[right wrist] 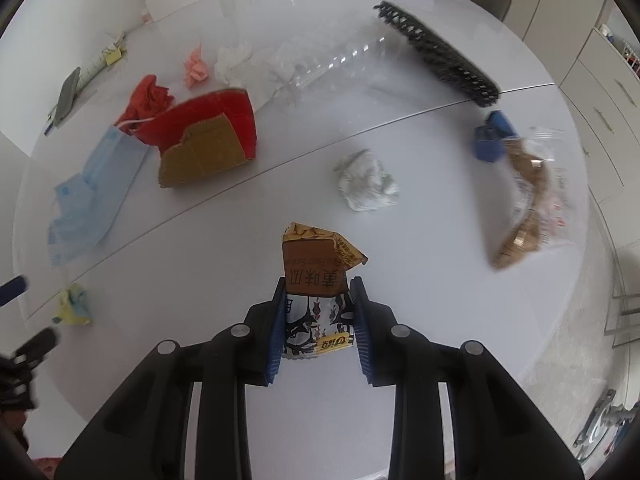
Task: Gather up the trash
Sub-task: 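Grasp the snack wrapper with the right gripper while the left grasps the yellow cloth, then carry both items over the bin and open both grippers to drop them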
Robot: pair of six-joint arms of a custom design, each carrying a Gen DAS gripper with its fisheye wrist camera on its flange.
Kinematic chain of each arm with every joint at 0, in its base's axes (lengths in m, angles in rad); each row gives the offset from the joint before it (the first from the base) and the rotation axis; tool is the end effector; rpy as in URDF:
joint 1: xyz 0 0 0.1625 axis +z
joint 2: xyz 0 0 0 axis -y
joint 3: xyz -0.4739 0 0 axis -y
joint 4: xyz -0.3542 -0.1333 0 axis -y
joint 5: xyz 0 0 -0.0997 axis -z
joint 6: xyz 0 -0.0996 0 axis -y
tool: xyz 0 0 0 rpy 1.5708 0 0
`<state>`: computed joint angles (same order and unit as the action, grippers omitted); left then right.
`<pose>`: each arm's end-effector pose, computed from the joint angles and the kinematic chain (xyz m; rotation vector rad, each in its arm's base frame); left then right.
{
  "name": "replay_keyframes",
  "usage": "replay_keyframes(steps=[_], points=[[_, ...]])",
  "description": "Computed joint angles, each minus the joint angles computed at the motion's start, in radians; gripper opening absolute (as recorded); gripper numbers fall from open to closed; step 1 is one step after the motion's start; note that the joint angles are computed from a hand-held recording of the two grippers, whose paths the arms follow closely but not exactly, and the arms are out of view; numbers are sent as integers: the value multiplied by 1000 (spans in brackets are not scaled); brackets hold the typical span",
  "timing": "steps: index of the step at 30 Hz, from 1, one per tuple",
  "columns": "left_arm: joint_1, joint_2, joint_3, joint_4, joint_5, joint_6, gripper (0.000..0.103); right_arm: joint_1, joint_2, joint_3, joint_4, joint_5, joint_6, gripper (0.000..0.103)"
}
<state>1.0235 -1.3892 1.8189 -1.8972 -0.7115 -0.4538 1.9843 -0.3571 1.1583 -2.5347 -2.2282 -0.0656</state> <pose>-0.0820 -0.5356 0.4061 0.1626 2.3051 -0.4032 0.3884 -0.7050 0.0121 0.5255 -2.4447 0.3483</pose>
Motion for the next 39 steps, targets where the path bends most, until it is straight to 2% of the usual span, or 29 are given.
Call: replay_keyframes(steps=[6, 11, 14, 16, 19, 26, 30, 32, 35, 39], points=[[34, 26, 29, -78, 28, 134, 94, 15, -66, 56, -20, -2, 21, 31], [54, 36, 40, -127, 15, 192, 79, 30, -85, 74, -41, -4, 51, 31], [57, 32, 48, -177, -12, 245, 64, 35, -81, 73, -49, -6, 64, 31], [58, 31, 47, -190, -26, 274, 47, 35, -87, 84, -60, -5, 72, 31], [59, 26, 51, -202, -45, 290, 35, 34, -100, 109, -76, -4, 83, 31], [72, -3, 61, -204, -72, 234, 33, 23, -117, 147, -101, 9, 89, 31], [66, -27, 49, -162, -93, 159, 33, 19, -125, 164, -113, 23, 83, 31], [34, -37, 39, -138, -77, 137, 33, 19, -136, 182, -130, 32, 76, 31], [-30, -27, 5, -116, -99, 134, 33, 17, -183, 259, -191, 49, 66, 31], [-122, 51, -48, -133, -149, 212, 33, 9, -293, 427, -298, 20, 106, 31]])
